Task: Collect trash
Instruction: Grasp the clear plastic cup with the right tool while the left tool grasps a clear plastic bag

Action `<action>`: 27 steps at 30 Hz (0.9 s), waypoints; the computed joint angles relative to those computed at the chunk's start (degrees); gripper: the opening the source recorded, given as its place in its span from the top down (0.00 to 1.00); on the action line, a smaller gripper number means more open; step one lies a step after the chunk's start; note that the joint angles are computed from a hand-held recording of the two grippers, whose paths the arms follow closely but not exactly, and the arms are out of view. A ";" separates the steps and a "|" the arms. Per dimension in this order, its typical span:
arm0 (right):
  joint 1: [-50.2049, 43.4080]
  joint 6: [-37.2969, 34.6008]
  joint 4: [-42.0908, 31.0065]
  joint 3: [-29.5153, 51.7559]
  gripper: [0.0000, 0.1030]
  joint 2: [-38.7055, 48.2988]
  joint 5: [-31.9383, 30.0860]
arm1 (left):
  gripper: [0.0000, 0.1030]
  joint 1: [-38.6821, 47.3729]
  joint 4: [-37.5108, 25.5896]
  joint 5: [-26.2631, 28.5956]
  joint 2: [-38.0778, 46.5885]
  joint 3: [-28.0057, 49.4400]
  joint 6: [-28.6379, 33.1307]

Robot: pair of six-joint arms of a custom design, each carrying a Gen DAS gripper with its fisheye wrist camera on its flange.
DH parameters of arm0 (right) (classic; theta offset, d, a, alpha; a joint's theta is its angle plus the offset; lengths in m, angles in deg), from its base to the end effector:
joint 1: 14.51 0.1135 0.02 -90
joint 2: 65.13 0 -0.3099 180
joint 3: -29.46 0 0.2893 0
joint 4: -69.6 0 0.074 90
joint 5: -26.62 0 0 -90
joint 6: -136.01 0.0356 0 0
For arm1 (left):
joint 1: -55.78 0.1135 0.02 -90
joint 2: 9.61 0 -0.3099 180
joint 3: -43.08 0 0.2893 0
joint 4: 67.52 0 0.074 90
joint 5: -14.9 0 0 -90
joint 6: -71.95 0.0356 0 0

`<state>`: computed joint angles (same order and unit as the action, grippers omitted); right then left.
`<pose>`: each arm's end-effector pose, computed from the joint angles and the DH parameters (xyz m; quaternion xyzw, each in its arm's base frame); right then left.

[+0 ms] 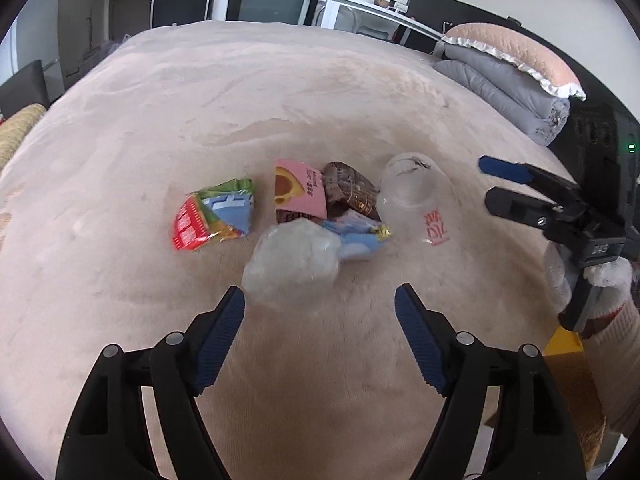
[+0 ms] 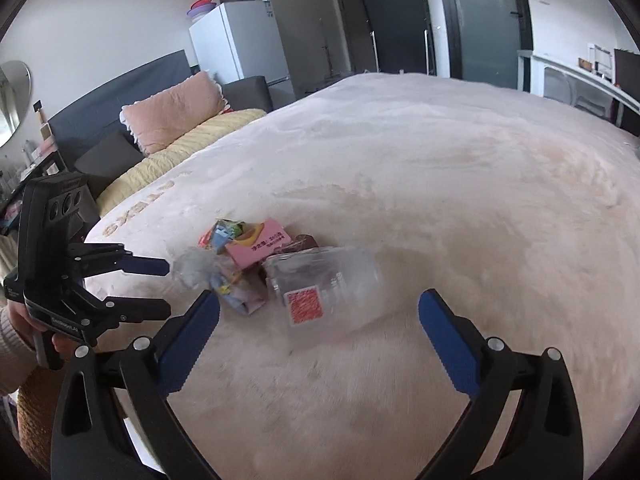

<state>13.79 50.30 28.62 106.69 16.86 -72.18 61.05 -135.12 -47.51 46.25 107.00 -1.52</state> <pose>0.2979 0.1666 0.3182 -0.2204 0.8974 0.1736 0.3406 0.1868 0.0007 0.3196 0.1543 0.9264 -0.1777 0.2940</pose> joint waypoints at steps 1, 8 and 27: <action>-0.21 -0.40 0.56 0.16 0.04 1.01 -0.68 | 0.26 -0.30 0.94 0.04 0.30 -0.26 -0.02; -3.58 -1.81 2.69 1.50 0.04 6.61 -9.60 | 0.26 -0.34 6.08 0.10 3.79 -1.68 0.88; -1.27 -2.36 4.47 -0.13 0.32 5.29 -5.71 | 0.50 2.41 8.57 1.90 1.89 -4.07 2.16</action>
<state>12.52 47.94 33.09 106.56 22.15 -77.90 63.45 -126.55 -45.60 48.14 102.93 0.64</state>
